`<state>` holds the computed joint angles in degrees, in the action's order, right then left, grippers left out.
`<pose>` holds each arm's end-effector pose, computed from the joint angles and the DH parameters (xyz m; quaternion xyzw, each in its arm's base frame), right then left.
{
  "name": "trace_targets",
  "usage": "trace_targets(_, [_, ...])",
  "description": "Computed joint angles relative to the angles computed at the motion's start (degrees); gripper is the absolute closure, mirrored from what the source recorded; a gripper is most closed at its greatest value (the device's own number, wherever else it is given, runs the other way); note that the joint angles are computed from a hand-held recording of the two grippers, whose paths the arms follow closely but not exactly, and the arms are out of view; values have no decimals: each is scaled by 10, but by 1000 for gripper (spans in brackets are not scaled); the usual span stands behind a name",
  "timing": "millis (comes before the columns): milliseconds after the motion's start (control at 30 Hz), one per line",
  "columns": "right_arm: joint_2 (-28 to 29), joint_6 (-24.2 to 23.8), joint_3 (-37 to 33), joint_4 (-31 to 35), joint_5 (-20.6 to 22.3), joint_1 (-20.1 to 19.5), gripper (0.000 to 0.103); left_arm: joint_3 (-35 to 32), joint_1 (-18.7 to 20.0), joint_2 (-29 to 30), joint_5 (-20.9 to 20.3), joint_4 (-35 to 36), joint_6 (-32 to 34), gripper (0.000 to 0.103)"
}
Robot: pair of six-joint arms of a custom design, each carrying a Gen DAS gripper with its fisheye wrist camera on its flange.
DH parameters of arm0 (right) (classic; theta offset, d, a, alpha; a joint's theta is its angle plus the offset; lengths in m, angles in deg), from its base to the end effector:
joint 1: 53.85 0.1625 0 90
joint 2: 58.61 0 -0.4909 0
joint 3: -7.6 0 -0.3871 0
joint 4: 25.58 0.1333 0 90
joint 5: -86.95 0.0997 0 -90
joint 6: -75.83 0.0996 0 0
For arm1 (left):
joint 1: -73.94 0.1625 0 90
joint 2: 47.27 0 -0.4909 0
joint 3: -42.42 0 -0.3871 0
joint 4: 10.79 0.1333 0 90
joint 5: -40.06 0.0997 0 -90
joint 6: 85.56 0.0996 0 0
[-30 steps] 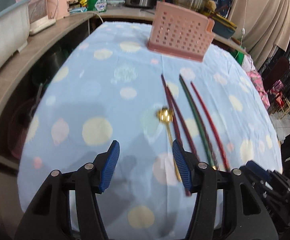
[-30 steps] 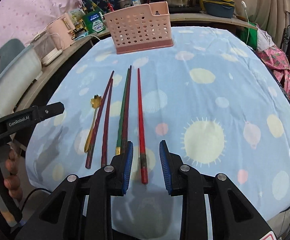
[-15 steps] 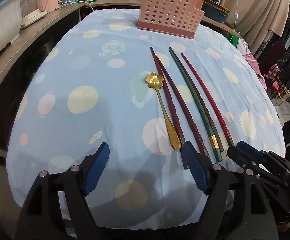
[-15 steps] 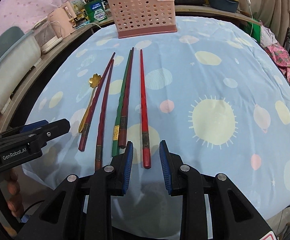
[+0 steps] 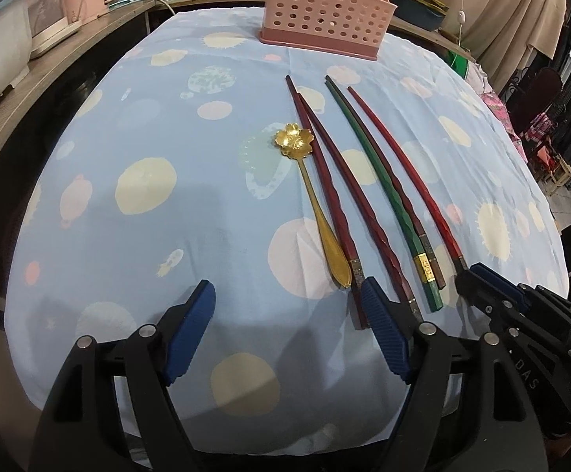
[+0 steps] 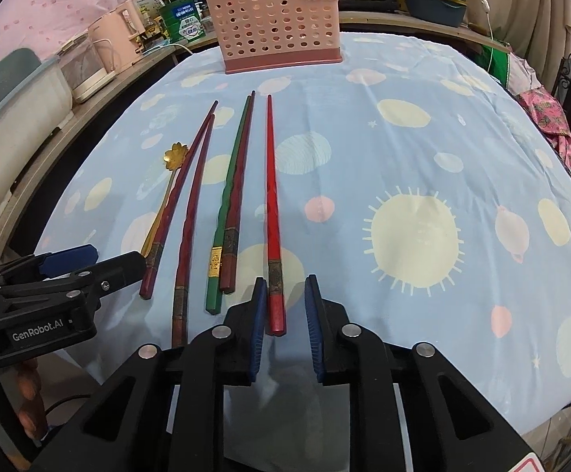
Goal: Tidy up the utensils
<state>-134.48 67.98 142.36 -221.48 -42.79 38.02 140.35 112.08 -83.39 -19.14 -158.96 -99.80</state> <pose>0.0841 -0.4413 0.3278 -0.0620 -0.8708 0.3583 0.3308 -0.4159 -0.5609 0.0190 0.3187 0.9094 -0.1191 0.2392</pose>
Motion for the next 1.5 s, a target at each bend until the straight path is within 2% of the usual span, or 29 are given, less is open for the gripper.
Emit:
trace_targets(133, [-4, 7, 2, -4, -1, -4, 96, -3, 1, 3, 10, -2, -3, 31])
trace_targets(533, [-9, 7, 6, -7, 11, -11, 96, -15, -8, 29, 59, -18, 30, 33])
trace_targets(700, [-10, 7, 6, -7, 14, -12, 96, -10, -11, 29, 58, -30, 46, 46])
trace_targets(867, [-11, 8, 6, -6, 15, -12, 96, -7, -7, 22, 37, -37, 47, 77])
trace_targets(1067, [-12, 10, 7, -5, 17, -12, 96, -9, -1, 17, 12, -33, 41, 102])
trace_targets(1500, [-22, 11, 15, -20, 22, -12, 96, -10, 4, 5, -9, -22, 19, 101])
